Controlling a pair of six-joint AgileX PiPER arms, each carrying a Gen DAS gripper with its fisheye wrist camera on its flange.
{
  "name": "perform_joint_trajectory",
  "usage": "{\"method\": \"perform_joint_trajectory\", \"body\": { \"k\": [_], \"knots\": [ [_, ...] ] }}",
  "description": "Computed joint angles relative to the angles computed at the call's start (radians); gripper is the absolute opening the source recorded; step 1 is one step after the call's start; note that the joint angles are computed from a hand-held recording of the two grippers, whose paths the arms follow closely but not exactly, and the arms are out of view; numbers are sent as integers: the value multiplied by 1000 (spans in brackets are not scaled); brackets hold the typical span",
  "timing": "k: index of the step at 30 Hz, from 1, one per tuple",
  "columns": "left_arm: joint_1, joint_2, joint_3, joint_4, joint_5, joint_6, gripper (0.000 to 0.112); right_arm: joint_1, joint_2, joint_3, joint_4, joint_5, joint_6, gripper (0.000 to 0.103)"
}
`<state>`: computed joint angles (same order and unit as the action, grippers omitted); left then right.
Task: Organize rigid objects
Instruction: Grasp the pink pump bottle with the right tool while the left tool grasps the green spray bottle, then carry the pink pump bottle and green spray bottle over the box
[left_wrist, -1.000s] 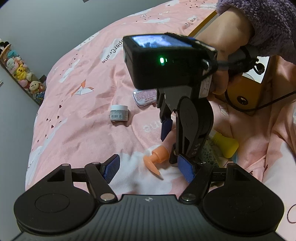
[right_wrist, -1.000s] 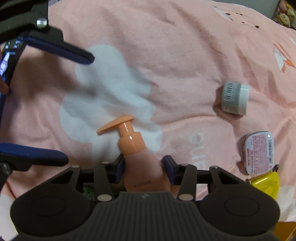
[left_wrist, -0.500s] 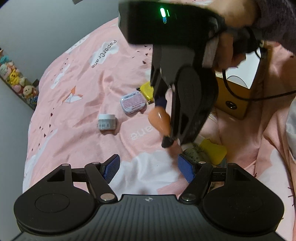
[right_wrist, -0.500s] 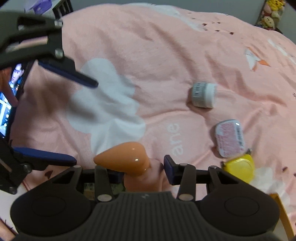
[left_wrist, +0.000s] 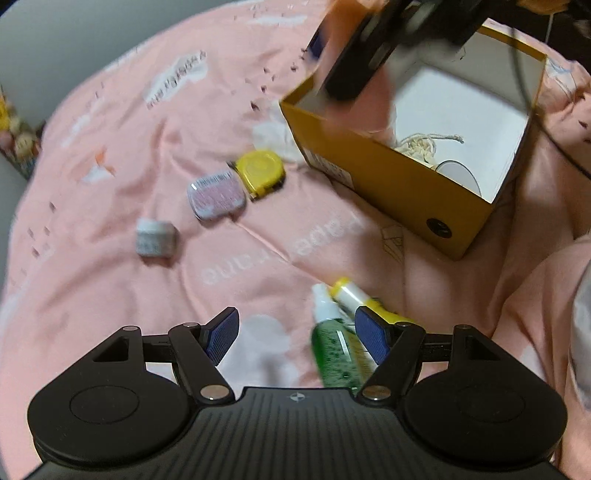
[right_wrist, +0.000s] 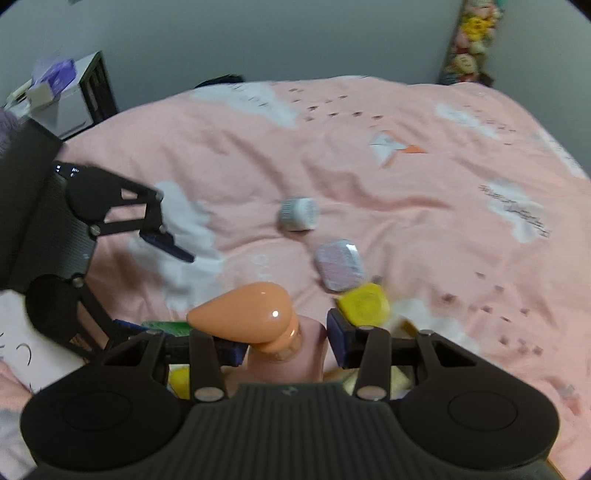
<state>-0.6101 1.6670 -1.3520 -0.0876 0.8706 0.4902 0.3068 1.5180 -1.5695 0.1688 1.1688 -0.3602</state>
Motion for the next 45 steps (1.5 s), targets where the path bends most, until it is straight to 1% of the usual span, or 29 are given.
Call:
{"method": "perform_joint_trajectory", "body": {
  "k": [3, 8, 10, 13, 15, 19, 20, 21, 23, 25, 28, 32, 37, 39, 42, 45],
  "knots": [
    [5, 41, -27, -30, 48, -17, 86, -56, -63, 38, -16, 17, -2, 43],
    [8, 121, -74, -38, 125, -74, 85, -170, -146, 130, -29, 38, -21, 43],
    [14, 151, -98, -46, 154, -103, 85, -213, -168, 182, -26, 28, -31, 43],
    [16, 191, -130, -46, 187, -138, 83, -278, -193, 255, -11, 18, -51, 43],
    [13, 213, -148, -34, 206, -164, 79, -311, -205, 296, -1, 10, -61, 43],
    [18, 241, -164, -33, 226, -201, 74, -372, -219, 371, 20, -6, -85, 43],
    [20, 246, -167, -38, 229, -203, 68, -385, -221, 386, 24, -12, -92, 43],
    [22, 250, -169, -44, 236, -205, 65, -396, -221, 402, 28, -17, -96, 43],
    [14, 249, -160, -38, 232, -217, 50, -412, -219, 420, 35, -22, -101, 43],
    [7, 246, -157, -43, 235, -220, 41, -418, -217, 440, 37, -34, -98, 43],
    [-8, 224, -135, -41, 224, -255, 34, -429, -215, 466, 46, -49, -101, 43],
    [2, 189, -118, -68, 220, -267, 33, -441, -216, 488, 50, -60, -100, 43],
    [17, 141, -154, -112, 239, -285, 33, -471, -230, 502, 59, -58, -113, 43],
    [16, 125, -188, -129, 235, -296, 33, -485, -235, 504, 64, -55, -118, 43],
    [11, 123, -284, -179, 243, -309, 33, -501, -241, 504, 63, -54, -126, 43],
    [-22, 151, -391, -225, 244, -338, 33, -517, -250, 506, 62, -50, -128, 43]
  ]
}}
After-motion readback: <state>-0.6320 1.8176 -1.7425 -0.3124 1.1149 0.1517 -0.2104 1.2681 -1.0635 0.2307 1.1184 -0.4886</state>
